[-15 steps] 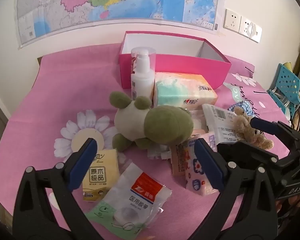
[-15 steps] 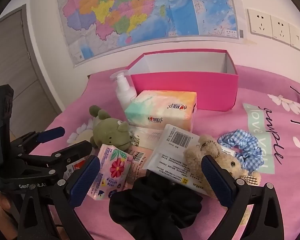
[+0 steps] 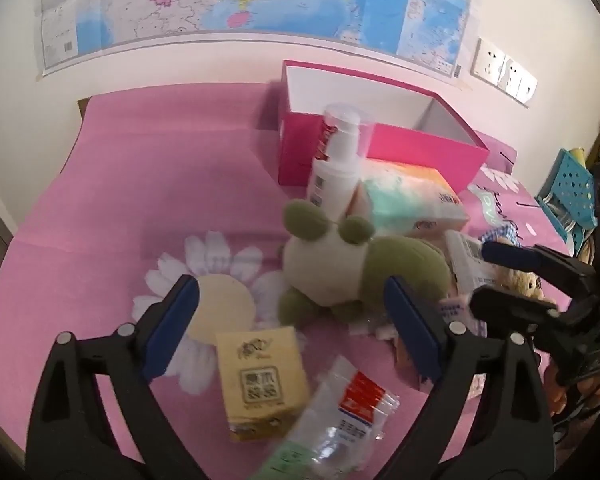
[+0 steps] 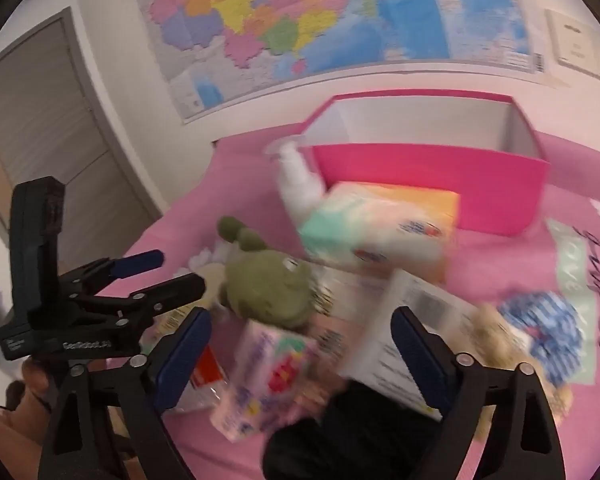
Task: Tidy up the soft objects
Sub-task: 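Reach the right gripper to the green frog plush and grasp it, then carry the frog plush with the right gripper and drop it into the pink box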
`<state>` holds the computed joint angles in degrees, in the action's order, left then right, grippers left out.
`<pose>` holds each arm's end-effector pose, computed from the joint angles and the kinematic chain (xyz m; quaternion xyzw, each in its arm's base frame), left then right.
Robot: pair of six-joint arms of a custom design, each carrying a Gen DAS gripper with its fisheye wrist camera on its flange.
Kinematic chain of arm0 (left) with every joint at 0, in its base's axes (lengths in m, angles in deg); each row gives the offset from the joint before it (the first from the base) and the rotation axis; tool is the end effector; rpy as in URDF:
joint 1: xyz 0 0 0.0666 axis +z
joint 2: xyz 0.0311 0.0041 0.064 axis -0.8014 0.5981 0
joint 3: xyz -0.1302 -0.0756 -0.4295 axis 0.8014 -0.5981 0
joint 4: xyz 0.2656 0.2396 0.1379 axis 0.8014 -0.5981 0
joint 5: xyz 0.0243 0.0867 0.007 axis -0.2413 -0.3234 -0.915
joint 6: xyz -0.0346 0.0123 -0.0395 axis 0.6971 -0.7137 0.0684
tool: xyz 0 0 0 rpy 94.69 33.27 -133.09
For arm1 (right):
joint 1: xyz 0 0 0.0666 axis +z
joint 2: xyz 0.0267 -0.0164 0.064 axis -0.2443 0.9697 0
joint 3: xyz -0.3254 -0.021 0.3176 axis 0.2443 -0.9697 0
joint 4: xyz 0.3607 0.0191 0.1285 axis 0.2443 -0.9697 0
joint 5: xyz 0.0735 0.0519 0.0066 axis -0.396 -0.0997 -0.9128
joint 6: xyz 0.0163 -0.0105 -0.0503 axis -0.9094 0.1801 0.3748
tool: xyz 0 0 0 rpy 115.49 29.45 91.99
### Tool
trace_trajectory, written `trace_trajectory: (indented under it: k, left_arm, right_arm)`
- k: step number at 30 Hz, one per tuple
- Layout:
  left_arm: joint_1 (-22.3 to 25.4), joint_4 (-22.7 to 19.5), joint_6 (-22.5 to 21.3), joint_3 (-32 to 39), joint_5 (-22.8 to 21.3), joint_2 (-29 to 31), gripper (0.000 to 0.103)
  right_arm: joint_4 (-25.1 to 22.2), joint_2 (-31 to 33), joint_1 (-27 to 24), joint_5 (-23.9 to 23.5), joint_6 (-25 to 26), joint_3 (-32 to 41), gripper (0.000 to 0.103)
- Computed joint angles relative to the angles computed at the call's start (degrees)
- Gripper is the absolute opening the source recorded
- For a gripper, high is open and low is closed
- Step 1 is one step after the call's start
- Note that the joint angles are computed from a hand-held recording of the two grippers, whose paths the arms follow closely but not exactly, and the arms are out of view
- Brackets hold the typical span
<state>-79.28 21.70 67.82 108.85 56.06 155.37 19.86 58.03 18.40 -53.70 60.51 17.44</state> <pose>0.3481 -0.1542 0.3390 -0.1429 0.9066 -0.0054 0.3971 0.4529 0.3096 0.3638 -0.2910 0.8483 0.3539 0.2656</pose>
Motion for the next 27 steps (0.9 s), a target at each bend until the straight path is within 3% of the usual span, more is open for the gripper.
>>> trace_trajectory:
  k: [9,11,20,24,25,27]
  left_arm:
    - [3.42,4.21,-3.98,-1.06,4.14,0.64,0.088]
    - [4.10,4.65,-5.13,-1.04,5.68,0.98,0.088]
    - [5.97,6.19,-12.05,-0.13,18.16,2.04,0.088]
    - [5.50,5.07,-13.92,1.46,20.41,2.49,0.088]
    - [5.21,5.73,-14.27,1.59,20.44,2.47,0.086]
    - [5.08,6.67,-15.13,2.13,22.82,1.98,0.071]
  right_arm:
    - [-10.29,7.46,2.59,-2.57,2.65,10.02,0.073]
    - [-11.39,8.42,2.40,-3.68,2.54,10.72,0.059]
    - [-7.11,7.93,-0.61,-10.83,-1.46,9.02,0.055]
    - [-6.64,7.21,-1.85,-14.23,-2.17,9.06,0.055]
    - [-6.47,6.84,-2.05,-14.94,-2.04,8.90,0.055]
    - [-6.18,6.15,-2.54,-16.48,-1.70,8.73,0.055]
